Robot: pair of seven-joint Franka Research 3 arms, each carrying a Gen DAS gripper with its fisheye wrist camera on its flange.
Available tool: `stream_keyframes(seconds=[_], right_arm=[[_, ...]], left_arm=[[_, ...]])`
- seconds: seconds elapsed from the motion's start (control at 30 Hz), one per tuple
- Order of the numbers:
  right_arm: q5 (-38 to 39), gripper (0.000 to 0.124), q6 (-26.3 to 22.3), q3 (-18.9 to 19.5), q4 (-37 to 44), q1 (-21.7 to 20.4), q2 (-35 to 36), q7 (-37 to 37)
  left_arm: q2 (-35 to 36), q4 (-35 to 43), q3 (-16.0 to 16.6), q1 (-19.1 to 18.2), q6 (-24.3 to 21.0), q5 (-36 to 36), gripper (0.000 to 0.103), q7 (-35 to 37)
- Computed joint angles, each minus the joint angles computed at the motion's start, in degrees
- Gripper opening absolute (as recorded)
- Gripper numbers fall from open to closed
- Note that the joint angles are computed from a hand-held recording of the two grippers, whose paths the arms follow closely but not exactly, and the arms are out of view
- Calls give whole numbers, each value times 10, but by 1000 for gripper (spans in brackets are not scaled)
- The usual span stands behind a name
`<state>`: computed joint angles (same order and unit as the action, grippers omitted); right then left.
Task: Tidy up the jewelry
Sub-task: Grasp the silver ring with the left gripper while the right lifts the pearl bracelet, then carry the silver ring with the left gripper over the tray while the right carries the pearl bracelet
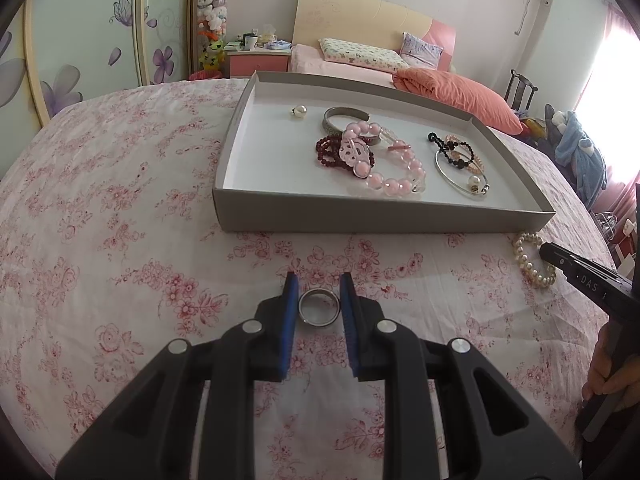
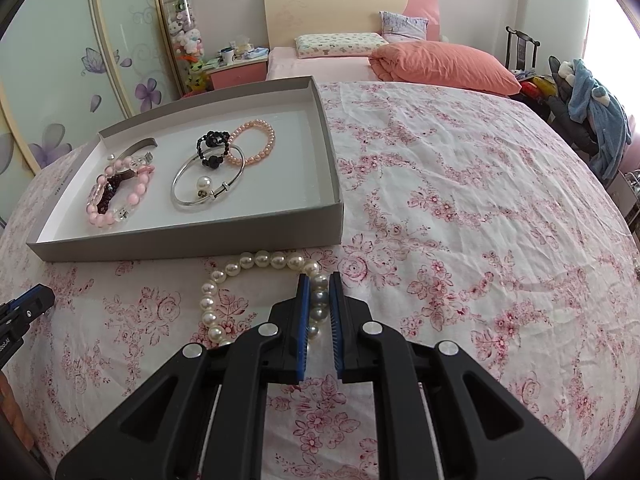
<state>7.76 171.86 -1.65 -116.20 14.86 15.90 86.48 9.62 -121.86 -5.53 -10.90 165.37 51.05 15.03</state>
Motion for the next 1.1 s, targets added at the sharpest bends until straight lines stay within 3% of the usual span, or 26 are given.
stream_keyframes(seconds=[0.67, 0.8, 0.93, 1.1], right_arm=[[14, 11, -1, 9, 0, -7, -1, -11], [108, 11, -3, 79, 5, -66, 0, -98], [165, 11, 24, 97, -8, -74, -8, -151], [326, 11, 53, 195, -19, -135, -31, -316]], left_arm=[[0, 0, 0, 0, 0, 0, 22, 1], [0, 0, 0, 0, 1, 3, 22, 2], [-5, -6, 5, -2, 2, 18, 22, -19], [-19, -11, 5, -1, -4, 52, 22, -58]])
